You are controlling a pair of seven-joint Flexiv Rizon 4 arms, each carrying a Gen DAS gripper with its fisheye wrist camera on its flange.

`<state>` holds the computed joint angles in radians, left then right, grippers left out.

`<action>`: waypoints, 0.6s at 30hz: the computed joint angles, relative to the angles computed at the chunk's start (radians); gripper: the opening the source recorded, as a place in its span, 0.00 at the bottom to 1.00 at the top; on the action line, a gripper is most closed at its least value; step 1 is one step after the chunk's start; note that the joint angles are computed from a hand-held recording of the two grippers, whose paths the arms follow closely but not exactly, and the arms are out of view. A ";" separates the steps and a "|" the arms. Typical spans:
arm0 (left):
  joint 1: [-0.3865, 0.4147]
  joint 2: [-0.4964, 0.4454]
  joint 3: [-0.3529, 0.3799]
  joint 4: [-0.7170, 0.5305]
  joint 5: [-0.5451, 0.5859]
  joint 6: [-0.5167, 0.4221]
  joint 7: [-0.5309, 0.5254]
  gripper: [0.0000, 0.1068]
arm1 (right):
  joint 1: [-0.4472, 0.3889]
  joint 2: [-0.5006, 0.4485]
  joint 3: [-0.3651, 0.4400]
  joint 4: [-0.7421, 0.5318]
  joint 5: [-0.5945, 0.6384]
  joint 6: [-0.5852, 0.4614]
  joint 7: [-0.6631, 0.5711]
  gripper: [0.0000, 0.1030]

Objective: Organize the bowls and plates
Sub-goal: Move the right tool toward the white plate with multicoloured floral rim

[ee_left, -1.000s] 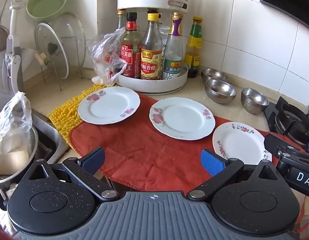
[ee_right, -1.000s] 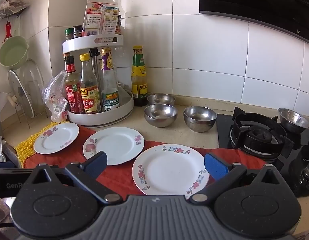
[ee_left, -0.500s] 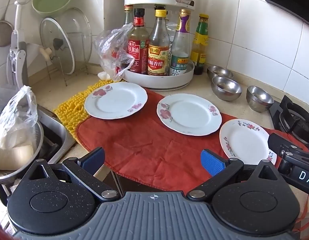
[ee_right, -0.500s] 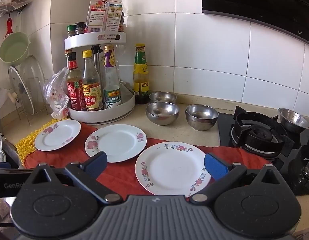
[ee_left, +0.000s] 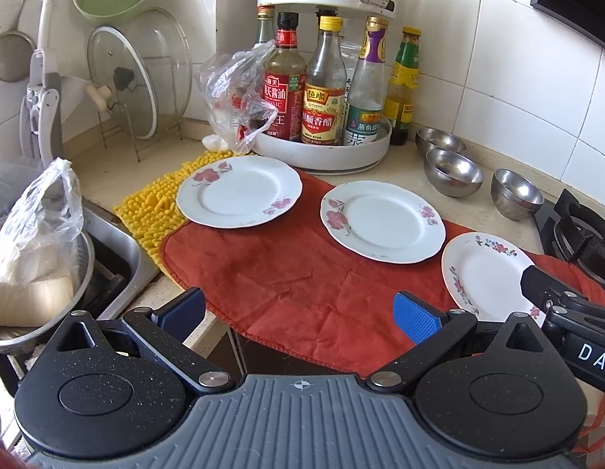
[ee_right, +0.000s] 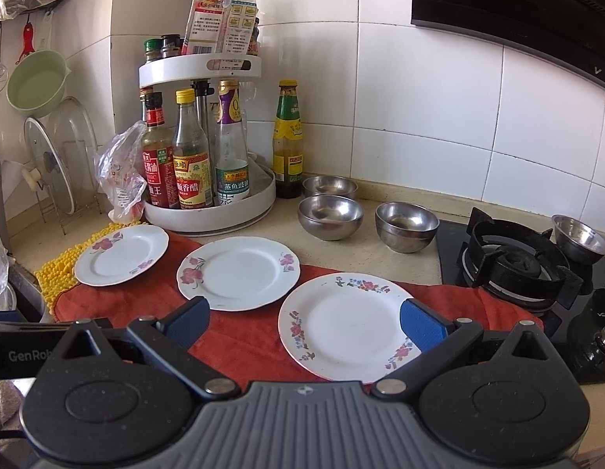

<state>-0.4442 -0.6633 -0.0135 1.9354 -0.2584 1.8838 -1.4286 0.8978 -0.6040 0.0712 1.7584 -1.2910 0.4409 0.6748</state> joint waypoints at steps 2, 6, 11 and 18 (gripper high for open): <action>0.002 0.000 -0.002 0.002 0.002 0.003 -0.001 0.96 | 0.001 -0.003 0.000 -0.004 0.000 0.002 -0.004 1.00; 0.009 0.002 -0.005 0.006 0.007 0.000 -0.001 0.96 | 0.001 -0.008 -0.001 -0.011 0.002 0.008 -0.012 1.00; 0.006 0.002 0.001 0.006 0.003 -0.007 -0.004 0.96 | 0.004 -0.016 -0.004 -0.020 0.008 0.013 -0.017 1.00; -0.004 0.000 0.014 0.001 -0.002 -0.013 -0.006 0.96 | 0.005 -0.020 -0.009 -0.026 0.014 0.017 -0.025 1.00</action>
<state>-0.4481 -0.6636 0.0002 1.9366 -0.2606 1.8710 -1.4342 0.9026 -0.6236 0.0626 1.7325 -1.2773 0.4578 0.6495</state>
